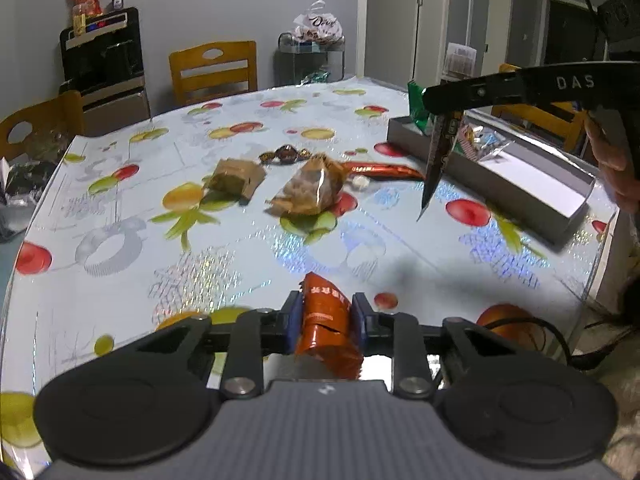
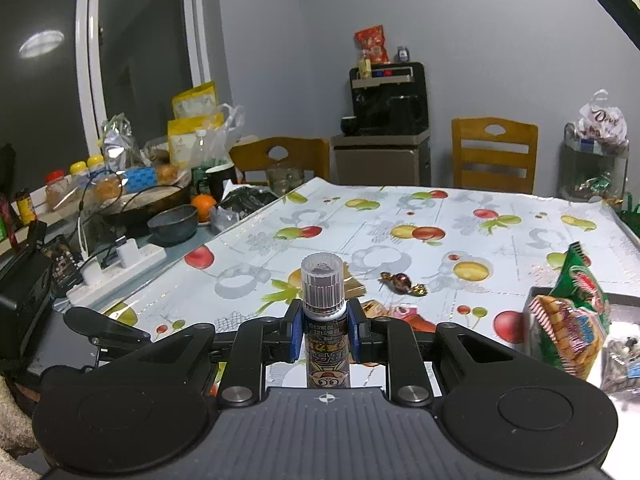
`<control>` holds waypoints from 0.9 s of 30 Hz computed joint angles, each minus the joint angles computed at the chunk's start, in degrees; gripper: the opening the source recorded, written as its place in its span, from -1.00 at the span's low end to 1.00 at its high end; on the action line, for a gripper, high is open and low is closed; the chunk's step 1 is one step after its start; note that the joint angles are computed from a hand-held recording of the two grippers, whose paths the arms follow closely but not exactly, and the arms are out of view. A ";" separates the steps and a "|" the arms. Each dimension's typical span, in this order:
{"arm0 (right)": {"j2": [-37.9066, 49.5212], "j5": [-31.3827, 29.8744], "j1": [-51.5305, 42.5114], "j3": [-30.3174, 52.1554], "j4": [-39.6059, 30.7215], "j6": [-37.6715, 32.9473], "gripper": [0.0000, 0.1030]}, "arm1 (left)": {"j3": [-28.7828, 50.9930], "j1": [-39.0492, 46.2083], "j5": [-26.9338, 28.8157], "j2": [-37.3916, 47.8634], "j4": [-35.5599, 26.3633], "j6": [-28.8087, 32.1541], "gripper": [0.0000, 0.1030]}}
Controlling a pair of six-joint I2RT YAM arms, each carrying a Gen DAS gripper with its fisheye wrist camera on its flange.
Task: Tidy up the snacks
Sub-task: 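Carry the orange packet toward the gray box with the left tool while the right tool holds the bottle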
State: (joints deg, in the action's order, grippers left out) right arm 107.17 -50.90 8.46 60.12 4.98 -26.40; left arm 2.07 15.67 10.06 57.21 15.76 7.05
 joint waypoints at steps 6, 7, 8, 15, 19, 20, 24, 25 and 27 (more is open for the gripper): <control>0.40 -0.44 -1.50 0.59 0.71 0.91 -0.53 | 1.06 -2.07 -1.48 4.86 3.99 -0.98 -0.60; 0.47 -0.52 -1.68 0.68 0.77 1.01 -0.53 | 1.08 -2.27 -1.69 5.14 4.40 -1.40 -0.60; 0.55 -0.64 -1.84 0.80 0.82 1.10 -0.54 | 1.44 -2.40 -1.61 5.27 4.11 -1.42 -0.61; 0.47 -1.77 -3.13 1.35 1.53 1.59 -0.53 | 2.11 -3.26 -3.36 1.02 1.38 -1.72 -0.70; 0.48 -2.11 -3.73 1.54 2.01 2.22 -0.53 | 2.89 -3.46 -4.08 0.81 0.88 -1.22 -0.70; 0.55 -2.19 -3.87 1.59 1.98 2.23 -0.53 | 2.94 -3.82 -4.35 1.71 1.57 -1.14 -0.70; 0.93 -2.34 -4.16 1.82 1.36 1.99 -0.53 | 2.70 -6.80 -7.20 6.73 5.89 -0.58 -0.70; 0.96 -2.38 -4.24 1.91 1.15 1.90 -0.53 | 2.66 -7.19 -7.42 7.95 6.97 -0.87 -0.70; 1.04 -2.46 -4.32 2.06 0.77 1.74 -0.53 | 2.64 -7.54 -7.80 10.50 9.23 -1.72 -0.69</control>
